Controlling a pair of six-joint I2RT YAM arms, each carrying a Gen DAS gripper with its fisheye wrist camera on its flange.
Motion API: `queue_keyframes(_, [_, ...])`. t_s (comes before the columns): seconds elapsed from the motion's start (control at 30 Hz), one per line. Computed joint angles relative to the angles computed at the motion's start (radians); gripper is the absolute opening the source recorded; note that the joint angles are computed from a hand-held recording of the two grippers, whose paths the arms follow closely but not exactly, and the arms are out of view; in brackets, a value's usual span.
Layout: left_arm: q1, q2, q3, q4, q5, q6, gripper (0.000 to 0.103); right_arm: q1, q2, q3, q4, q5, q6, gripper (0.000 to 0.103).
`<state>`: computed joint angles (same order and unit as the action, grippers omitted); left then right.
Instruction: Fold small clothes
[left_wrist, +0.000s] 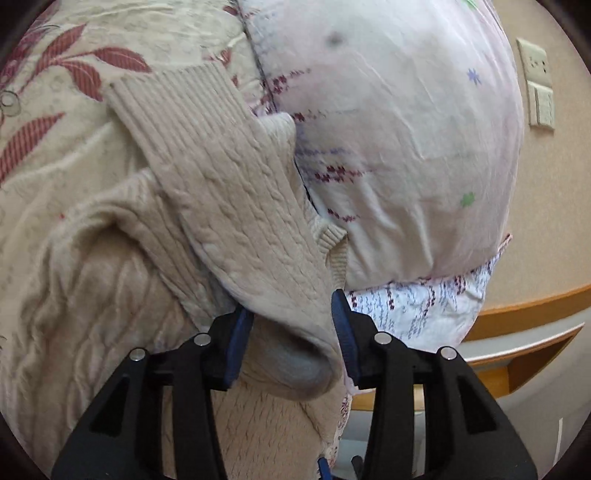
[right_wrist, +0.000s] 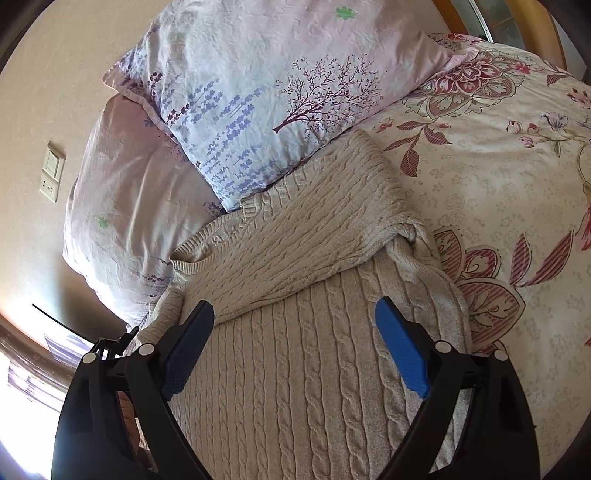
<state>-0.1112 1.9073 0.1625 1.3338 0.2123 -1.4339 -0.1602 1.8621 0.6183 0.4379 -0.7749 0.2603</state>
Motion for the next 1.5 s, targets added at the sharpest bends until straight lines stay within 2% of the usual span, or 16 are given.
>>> queue_keyframes(0.1, [0.060, -0.024, -0.025, 0.005, -0.013, -0.020, 0.035, -0.008, 0.006, 0.000, 0.007, -0.010, 0.000, 0.091])
queue_keyframes(0.17, [0.083, -0.038, -0.017, 0.004, -0.010, -0.017, 0.013, -0.017, 0.009, -0.002, 0.013, -0.019, -0.002, 0.091])
queue_keyframes(0.2, [0.086, -0.054, 0.002, -0.021, 0.000, -0.009, 0.009, -0.024, 0.009, -0.001, 0.012, -0.024, -0.005, 0.091])
queue_keyframes(0.27, [0.059, -0.119, 0.046, -0.096, -0.009, 0.025, 0.009, -0.037, 0.007, -0.005, 0.020, -0.035, -0.008, 0.091])
queue_keyframes(0.4, [-0.088, -0.240, 0.199, -0.301, -0.063, 0.192, 0.008, -0.071, -0.013, -0.027, 0.054, -0.055, -0.016, 0.091])
queue_keyframes(0.6, [-0.373, -0.140, 0.591, -0.702, -0.214, 0.534, 0.008, -0.122, -0.042, -0.047, 0.078, -0.078, -0.045, 0.091])
queue_keyframes(0.7, [-0.500, 0.002, 0.823, -1.008, -0.298, 0.767, 0.009, -0.151, -0.040, -0.044, 0.077, -0.082, -0.054, 0.091])
queue_keyframes(0.8, [-0.588, 0.148, 1.024, -1.297, -0.339, 0.943, 0.026, -0.172, -0.026, -0.022, 0.056, -0.092, -0.049, 0.090])
queue_keyframes(0.83, [-0.608, 0.174, 1.055, -1.352, -0.348, 0.994, 0.032, -0.172, -0.025, -0.014, 0.049, -0.096, -0.048, 0.090])
queue_keyframes(0.9, [-0.640, 0.159, 1.015, -1.353, -0.379, 1.058, 0.045, -0.170, -0.031, -0.004, 0.042, -0.114, -0.045, 0.088])
queue_keyframes(0.97, [-0.648, 0.073, 0.895, -1.296, -0.403, 1.100, 0.061, -0.152, -0.035, 0.026, 0.000, -0.141, -0.055, 0.083])
queue_keyframes(1.07, [-0.613, -0.108, 0.683, -1.236, -0.432, 1.113, 0.066, -0.106, -0.003, 0.120, -0.138, -0.173, -0.098, 0.073])
queue_keyframes(1.17, [-0.520, -0.281, 0.495, -1.235, -0.478, 1.091, 0.067, -0.053, 0.059, 0.224, -0.235, -0.139, -0.087, 0.067])
queue_keyframes(1.27, [-0.354, -0.420, 0.349, -1.257, -0.483, 1.063, 0.067, -0.005, 0.123, 0.315, -0.299, -0.076, -0.079, 0.061])
queue_keyframes(1.4, [-0.103, -0.540, 0.215, -1.282, -0.356, 1.052, 0.064, 0.046, 0.182, 0.393, -0.380, -0.007, -0.099, 0.056])
queue_keyframes(1.5, [-0.021, -0.562, 0.161, -1.269, -0.305, 1.079, 0.062, 0.071, 0.175, 0.370, -0.351, 0.035, -0.107, 0.052])
